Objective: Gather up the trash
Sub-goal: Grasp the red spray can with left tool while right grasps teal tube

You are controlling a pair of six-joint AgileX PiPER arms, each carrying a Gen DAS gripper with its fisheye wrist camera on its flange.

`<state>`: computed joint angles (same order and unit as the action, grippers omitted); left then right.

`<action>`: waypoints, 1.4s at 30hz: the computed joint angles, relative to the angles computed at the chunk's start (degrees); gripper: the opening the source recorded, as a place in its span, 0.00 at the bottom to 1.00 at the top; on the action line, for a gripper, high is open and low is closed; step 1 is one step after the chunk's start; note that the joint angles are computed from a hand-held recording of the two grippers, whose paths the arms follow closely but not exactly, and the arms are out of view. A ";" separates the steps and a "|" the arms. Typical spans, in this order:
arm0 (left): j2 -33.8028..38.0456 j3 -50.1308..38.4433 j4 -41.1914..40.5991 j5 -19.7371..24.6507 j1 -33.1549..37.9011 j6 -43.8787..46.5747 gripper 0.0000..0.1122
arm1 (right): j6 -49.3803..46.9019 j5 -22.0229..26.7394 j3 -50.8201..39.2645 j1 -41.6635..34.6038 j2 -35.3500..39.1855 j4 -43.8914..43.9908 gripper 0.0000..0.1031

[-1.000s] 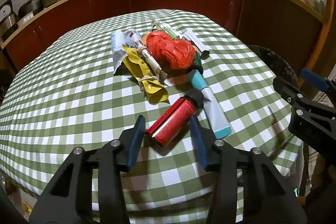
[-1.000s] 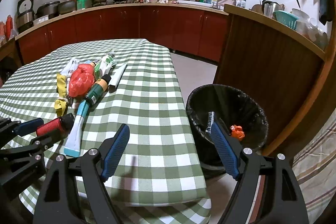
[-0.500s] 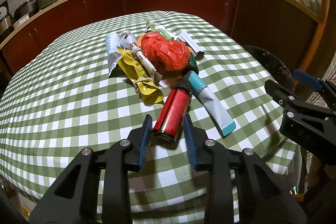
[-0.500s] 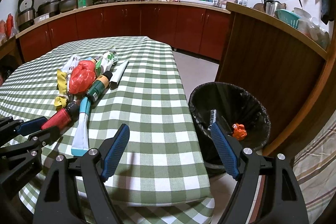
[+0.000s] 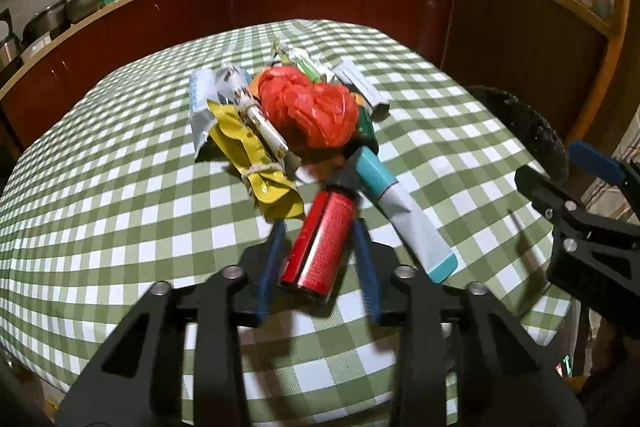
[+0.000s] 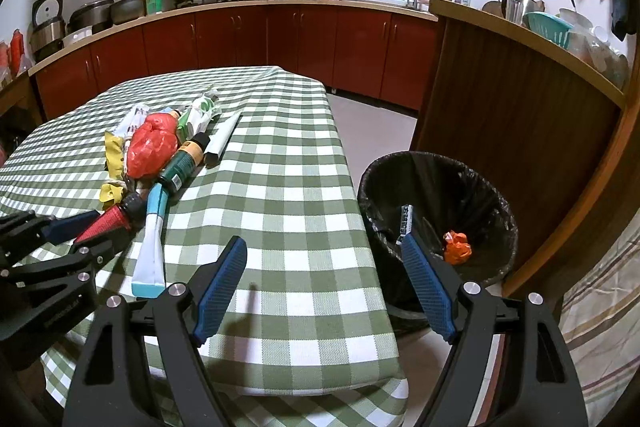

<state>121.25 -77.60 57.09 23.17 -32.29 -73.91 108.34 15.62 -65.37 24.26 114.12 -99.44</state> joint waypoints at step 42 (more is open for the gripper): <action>-12.51 17.29 18.90 2.80 4.71 -23.28 0.21 | -17.75 -2.01 -8.34 7.25 4.02 15.45 0.62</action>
<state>108.75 -60.31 75.99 25.98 -27.58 -97.20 90.59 13.60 -73.70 31.51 118.14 -83.99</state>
